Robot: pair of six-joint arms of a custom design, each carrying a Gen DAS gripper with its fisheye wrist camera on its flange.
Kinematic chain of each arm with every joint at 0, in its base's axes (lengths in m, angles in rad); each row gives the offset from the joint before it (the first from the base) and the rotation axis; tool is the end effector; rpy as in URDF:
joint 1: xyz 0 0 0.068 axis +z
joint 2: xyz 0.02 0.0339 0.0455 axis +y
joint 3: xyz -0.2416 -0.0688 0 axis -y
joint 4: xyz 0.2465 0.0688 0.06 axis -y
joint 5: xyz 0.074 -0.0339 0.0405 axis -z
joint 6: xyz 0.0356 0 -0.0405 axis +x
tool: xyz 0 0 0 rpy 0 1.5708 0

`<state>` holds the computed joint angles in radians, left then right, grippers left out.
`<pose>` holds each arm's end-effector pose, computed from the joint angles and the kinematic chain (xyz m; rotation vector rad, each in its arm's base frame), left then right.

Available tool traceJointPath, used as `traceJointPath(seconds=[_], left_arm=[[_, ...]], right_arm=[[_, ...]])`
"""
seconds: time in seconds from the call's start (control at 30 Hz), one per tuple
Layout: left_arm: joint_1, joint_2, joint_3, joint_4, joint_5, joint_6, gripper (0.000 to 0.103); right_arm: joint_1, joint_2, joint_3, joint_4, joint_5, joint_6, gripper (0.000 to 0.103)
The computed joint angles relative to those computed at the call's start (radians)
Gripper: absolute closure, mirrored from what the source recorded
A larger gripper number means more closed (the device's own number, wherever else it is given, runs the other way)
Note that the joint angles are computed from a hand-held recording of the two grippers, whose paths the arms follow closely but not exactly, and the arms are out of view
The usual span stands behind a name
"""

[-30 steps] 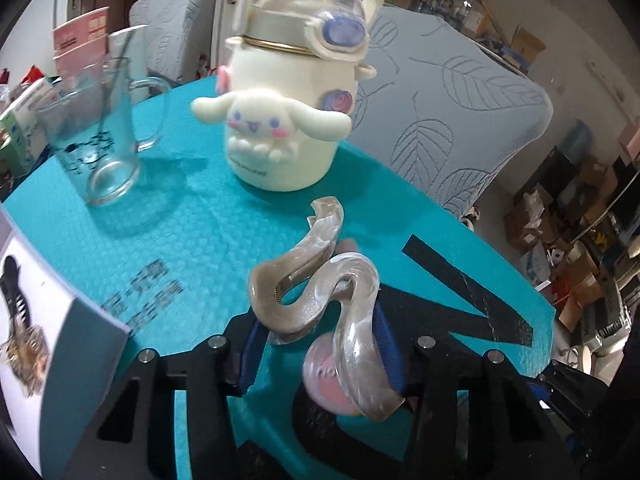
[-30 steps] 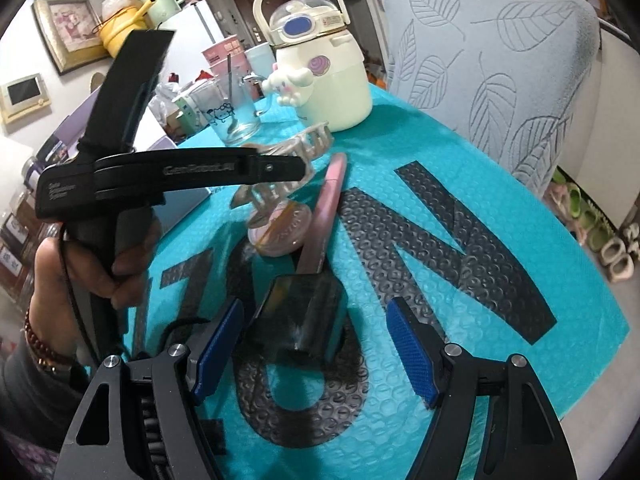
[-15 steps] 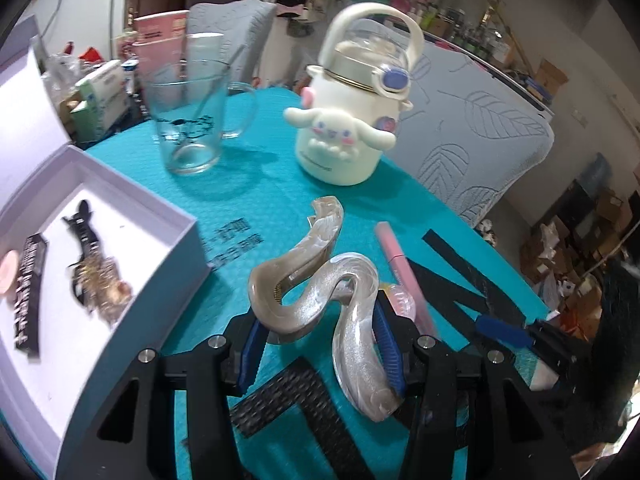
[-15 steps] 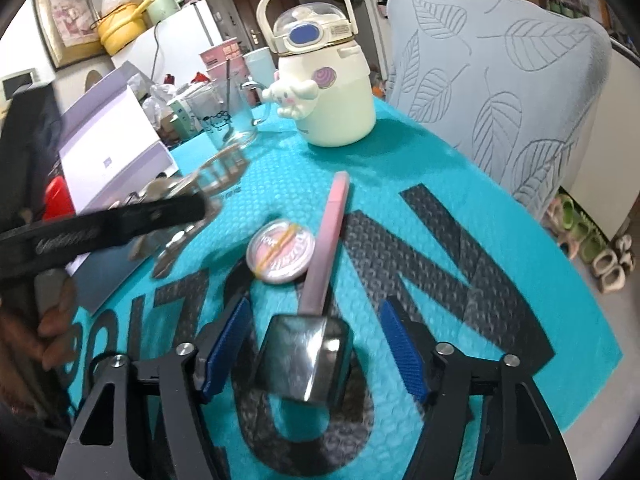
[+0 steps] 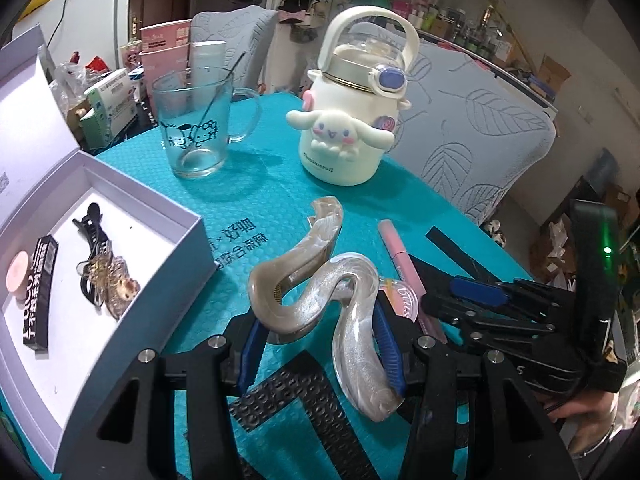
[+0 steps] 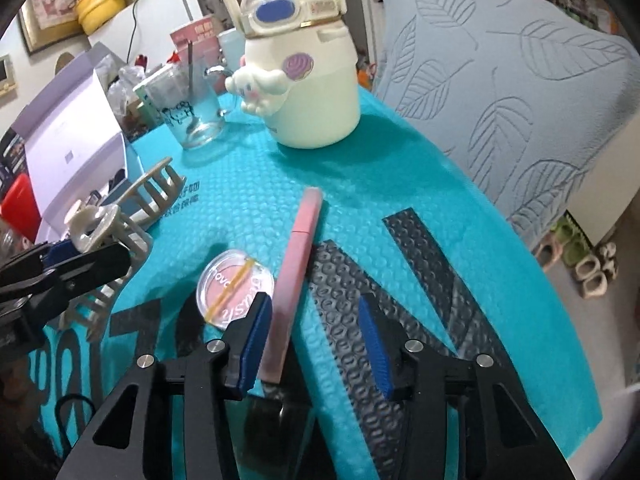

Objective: Organize rigid objects
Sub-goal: 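Grasp the pearl-white wavy clip with the left gripper while the right gripper grasps the pink lipstick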

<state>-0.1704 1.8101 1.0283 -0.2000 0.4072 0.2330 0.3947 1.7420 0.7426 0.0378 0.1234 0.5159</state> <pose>0.3462 -0.0739 0.1284 0.6542 2.4179 -0.4922 0.2855 0.1142 0.0870 0.2026 2.5265 0.2097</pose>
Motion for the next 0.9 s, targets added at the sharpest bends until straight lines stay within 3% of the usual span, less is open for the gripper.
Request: traceJointPath(seconds=[0.13, 0.2, 0.37, 0.53, 0.63, 0.9], left_arm=[[-0.005, 0.024, 0.020, -0.008, 0.017, 0.013, 0.054], [-0.009, 0.037, 0.029, -0.010, 0.019, 0.012, 0.054], [-0.010, 0.068, 0.054, -0.018, 0.016, 0.012, 0.054], [-0.007, 0.090, 0.075, -0.026, 0.014, 0.010, 0.054], [-0.002, 0.102, 0.085, -0.032, 0.016, 0.008, 0.054], [0.003, 0.095, 0.080, -0.035, 0.012, 0.007, 0.054]], right_arm=[[0.003, 0.023, 0.023, -0.003, 0.016, -0.025, 0.060], [-0.006, 0.027, 0.020, 0.020, -0.004, -0.030, 0.068], [-0.025, 0.057, 0.047, 0.017, 0.000, -0.038, 0.069], [0.016, 0.113, 0.111, -0.018, 0.088, -0.091, 0.070], [0.033, 0.139, 0.136, -0.019, 0.125, -0.111, 0.083], [0.013, 0.103, 0.093, 0.034, 0.093, -0.084, 0.090]])
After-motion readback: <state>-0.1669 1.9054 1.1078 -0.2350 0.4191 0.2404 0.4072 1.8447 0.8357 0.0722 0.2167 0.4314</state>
